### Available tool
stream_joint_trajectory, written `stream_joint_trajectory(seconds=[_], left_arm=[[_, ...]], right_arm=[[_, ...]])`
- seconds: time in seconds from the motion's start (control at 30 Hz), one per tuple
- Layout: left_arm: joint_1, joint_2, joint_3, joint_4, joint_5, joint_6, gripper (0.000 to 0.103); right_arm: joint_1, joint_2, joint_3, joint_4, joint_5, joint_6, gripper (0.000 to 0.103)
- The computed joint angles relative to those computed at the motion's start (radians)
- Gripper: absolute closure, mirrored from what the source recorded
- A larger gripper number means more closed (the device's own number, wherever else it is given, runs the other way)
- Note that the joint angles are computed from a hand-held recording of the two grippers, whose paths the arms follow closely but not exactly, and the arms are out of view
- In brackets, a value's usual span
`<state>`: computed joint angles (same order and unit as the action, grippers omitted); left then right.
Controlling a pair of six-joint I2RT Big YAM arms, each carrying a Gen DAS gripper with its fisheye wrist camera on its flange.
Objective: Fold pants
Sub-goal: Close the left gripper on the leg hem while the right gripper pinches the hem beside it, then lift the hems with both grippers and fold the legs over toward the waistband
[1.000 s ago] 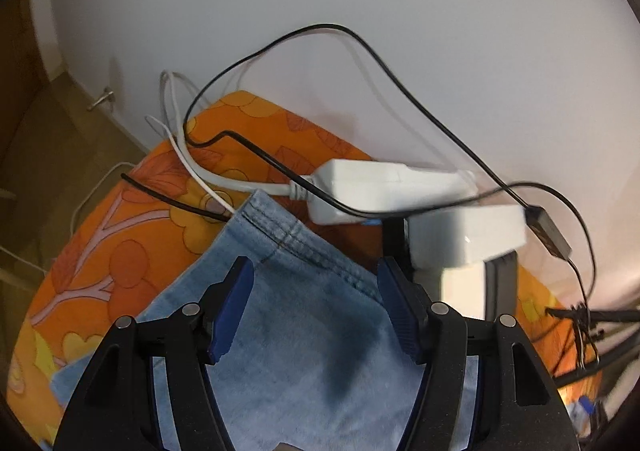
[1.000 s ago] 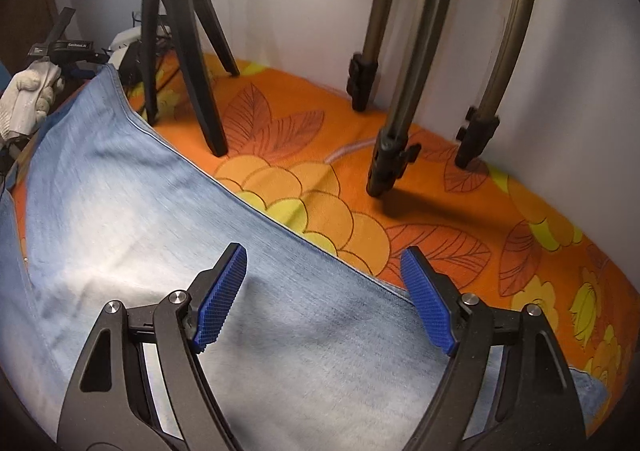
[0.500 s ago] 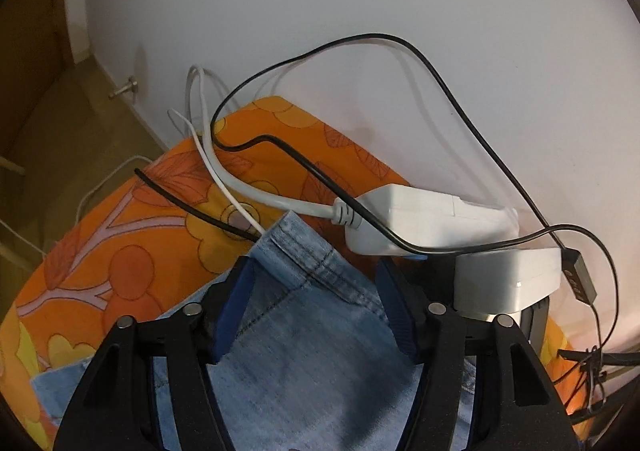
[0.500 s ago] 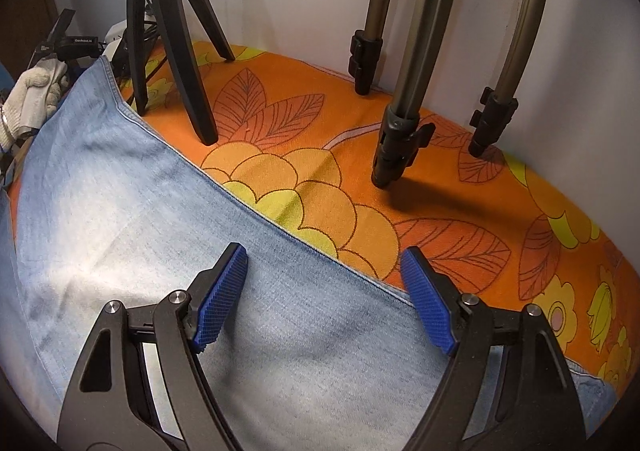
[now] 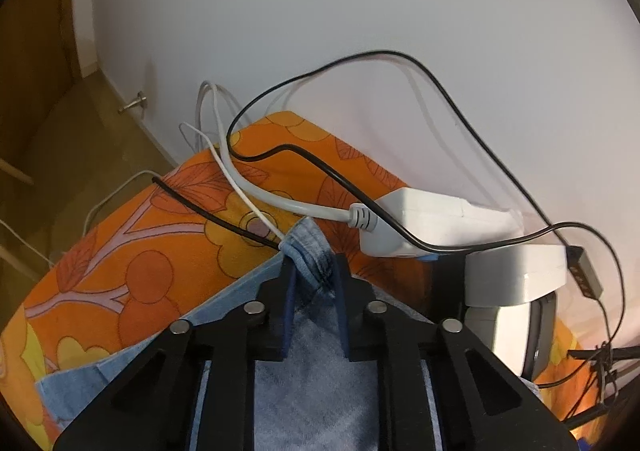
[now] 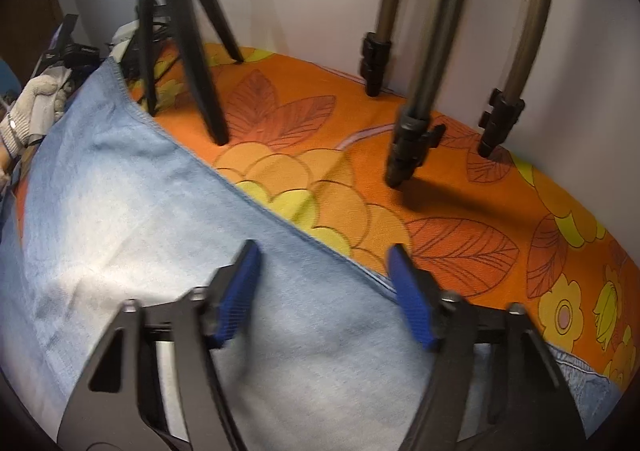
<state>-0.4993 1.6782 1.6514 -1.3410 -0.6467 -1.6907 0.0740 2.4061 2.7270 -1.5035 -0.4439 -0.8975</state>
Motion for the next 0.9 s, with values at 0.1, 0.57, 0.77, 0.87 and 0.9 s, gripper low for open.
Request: stream_joint_trajectory(seconds=[0.1,0.57,0.77,0.87,0.9], left_arm=[[-0.012,-0.023,-0.019,0.007,-0.027,-0.009,0.093],[-0.058,-0.085,-0.032,-0.008,-0.097,0.004,0.095],[-0.073,-0.132,-0.089,0.033,-0.115,0.017,0.095],[-0.101,-0.132,-0.073,0.0,-0.135,0.013,0.095],[-0.111,-0.142,-0.078,-0.012,-0.142,0.001,0.095]], right_arm=[[0.002,-0.078,-0.143,0.105,0.029,0.004,0.085],[-0.043,-0.243,-0.344,0.206,-0.044,0.001,0.098],[-0.053,-0.323,-0.459,0.262,-0.049,-0.034,0.099],[-0.067,-0.363,-0.503,0.278,-0.087,-0.024,0.099],[-0.071,-0.378,-0.518,0.283,-0.097,-0.025,0.099]])
